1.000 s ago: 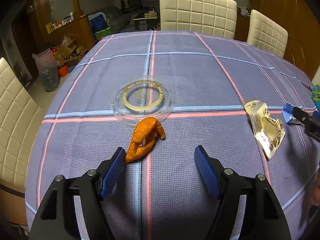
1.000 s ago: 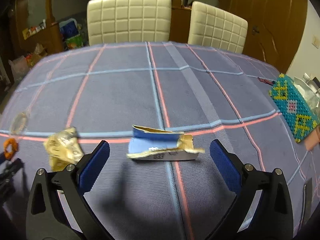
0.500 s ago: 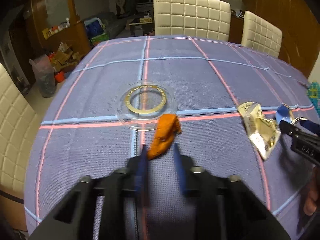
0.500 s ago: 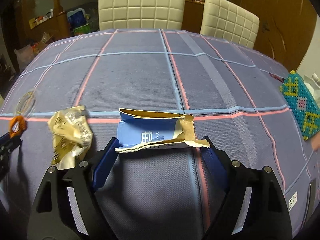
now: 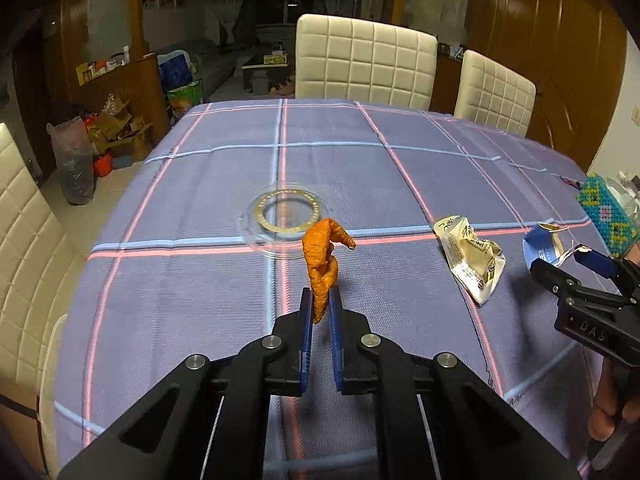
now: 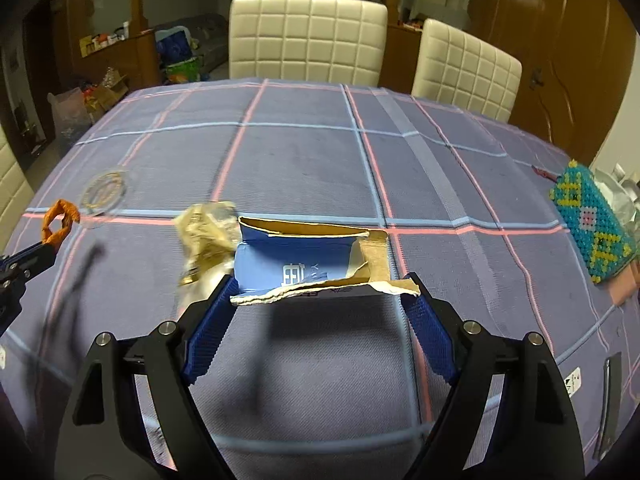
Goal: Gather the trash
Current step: 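Grasp the blue-and-tan paper box with the right tool while the left tool grasps the orange peel, then carry the peel and paper box toward the clear bin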
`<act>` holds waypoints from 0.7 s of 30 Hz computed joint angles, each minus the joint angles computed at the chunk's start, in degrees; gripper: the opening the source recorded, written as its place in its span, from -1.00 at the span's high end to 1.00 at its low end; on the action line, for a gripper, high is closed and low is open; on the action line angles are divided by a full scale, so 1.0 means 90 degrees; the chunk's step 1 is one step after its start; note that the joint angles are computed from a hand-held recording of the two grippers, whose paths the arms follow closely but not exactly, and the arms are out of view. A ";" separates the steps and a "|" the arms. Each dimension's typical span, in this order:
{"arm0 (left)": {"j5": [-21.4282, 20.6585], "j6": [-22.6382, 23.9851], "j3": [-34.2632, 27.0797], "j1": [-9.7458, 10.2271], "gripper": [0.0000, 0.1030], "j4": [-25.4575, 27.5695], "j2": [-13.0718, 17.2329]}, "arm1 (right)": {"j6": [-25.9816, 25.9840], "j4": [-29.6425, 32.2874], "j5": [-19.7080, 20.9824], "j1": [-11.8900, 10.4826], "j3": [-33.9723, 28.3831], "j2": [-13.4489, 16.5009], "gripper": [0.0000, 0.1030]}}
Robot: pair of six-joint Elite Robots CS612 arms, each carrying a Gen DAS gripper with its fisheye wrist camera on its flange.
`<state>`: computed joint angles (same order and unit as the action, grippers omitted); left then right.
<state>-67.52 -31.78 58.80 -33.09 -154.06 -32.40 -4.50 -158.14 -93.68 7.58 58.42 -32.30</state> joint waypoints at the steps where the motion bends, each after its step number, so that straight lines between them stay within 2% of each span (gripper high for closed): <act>1: 0.0013 -0.0014 0.0073 -0.0006 0.84 -0.0057 -0.0041 | -0.0021 -0.0059 0.0020 0.0011 0.0063 -0.0041 -0.59; 6: 0.0161 -0.0042 0.0410 -0.0032 0.84 -0.0320 -0.0239 | -0.0183 -0.0315 0.0181 0.0070 0.0326 -0.0216 -0.59; 11: 0.0537 -0.0070 0.0826 -0.0077 0.84 -0.0604 -0.0464 | -0.0409 -0.0553 0.0370 0.0188 0.0558 -0.0373 -0.59; 21: 0.0964 -0.0428 0.1876 -0.0017 0.84 -0.1201 -0.1016 | -0.1022 -0.0851 0.0480 0.0579 0.0771 -0.0534 -0.59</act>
